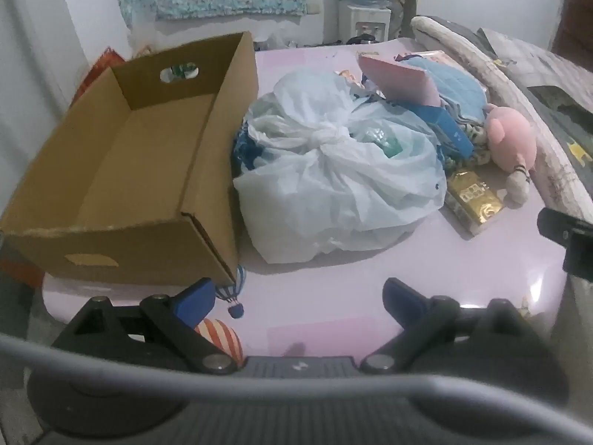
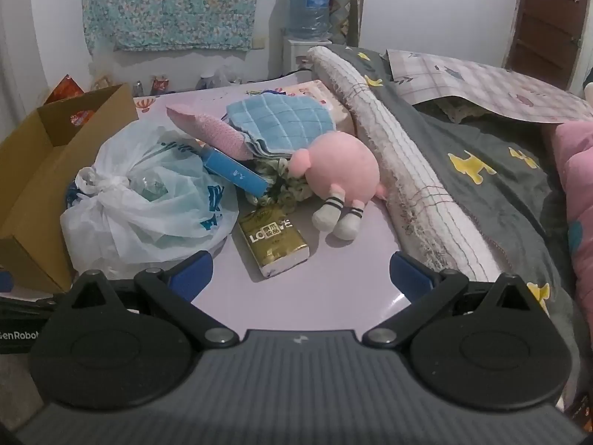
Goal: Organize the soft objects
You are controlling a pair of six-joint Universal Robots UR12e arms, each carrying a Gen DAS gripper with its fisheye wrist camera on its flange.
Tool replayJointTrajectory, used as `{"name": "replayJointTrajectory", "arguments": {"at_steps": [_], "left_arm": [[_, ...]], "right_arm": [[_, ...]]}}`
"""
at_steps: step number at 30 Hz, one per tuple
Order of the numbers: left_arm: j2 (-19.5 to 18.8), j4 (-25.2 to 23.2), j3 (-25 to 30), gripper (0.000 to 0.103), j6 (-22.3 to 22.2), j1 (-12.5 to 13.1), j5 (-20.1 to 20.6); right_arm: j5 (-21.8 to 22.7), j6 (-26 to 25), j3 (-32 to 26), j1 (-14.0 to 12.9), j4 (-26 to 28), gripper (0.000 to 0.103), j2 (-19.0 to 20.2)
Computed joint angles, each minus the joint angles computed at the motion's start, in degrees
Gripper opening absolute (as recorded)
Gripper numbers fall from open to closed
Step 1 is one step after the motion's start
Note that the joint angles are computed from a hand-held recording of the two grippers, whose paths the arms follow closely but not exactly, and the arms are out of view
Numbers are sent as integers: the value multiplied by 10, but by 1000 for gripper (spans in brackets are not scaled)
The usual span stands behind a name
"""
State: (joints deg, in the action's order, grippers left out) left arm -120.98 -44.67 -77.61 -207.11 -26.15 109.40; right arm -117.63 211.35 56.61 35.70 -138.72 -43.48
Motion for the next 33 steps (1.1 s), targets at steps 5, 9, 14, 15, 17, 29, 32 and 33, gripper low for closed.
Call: {"name": "replayJointTrajectory", "arguments": {"at_steps": [5,9,14,15,17,29,32,33], "left_arm": [[0,-7,3,98,-8,0,1],[-1,-10,4,98,-12,1,0],[0,-14,5,98,-21,2,0],[0,-14,5,98,-22,2,-1],[1,-15,4,98,-23,3,-1],[1,-15,4,98,-26,3,2],[1,-14,4,98,-27,3,4],[1,-15,4,98,-27,3,4]], "right_arm": [[7,-2,-3,0,2,102,2],[11,-5,-4,-1,1,102,2],[15,-8,-4,-1,-2,102,2],[15,-8,-4,-1,-2,102,1],[18,-8,-3,-1,-1,102,0],[21,-8,-2,-1,0,102,-1],[22,-8,-2,-1,-1,102,-1],[21,-9,-2,-1,-2,102,-1]]}}
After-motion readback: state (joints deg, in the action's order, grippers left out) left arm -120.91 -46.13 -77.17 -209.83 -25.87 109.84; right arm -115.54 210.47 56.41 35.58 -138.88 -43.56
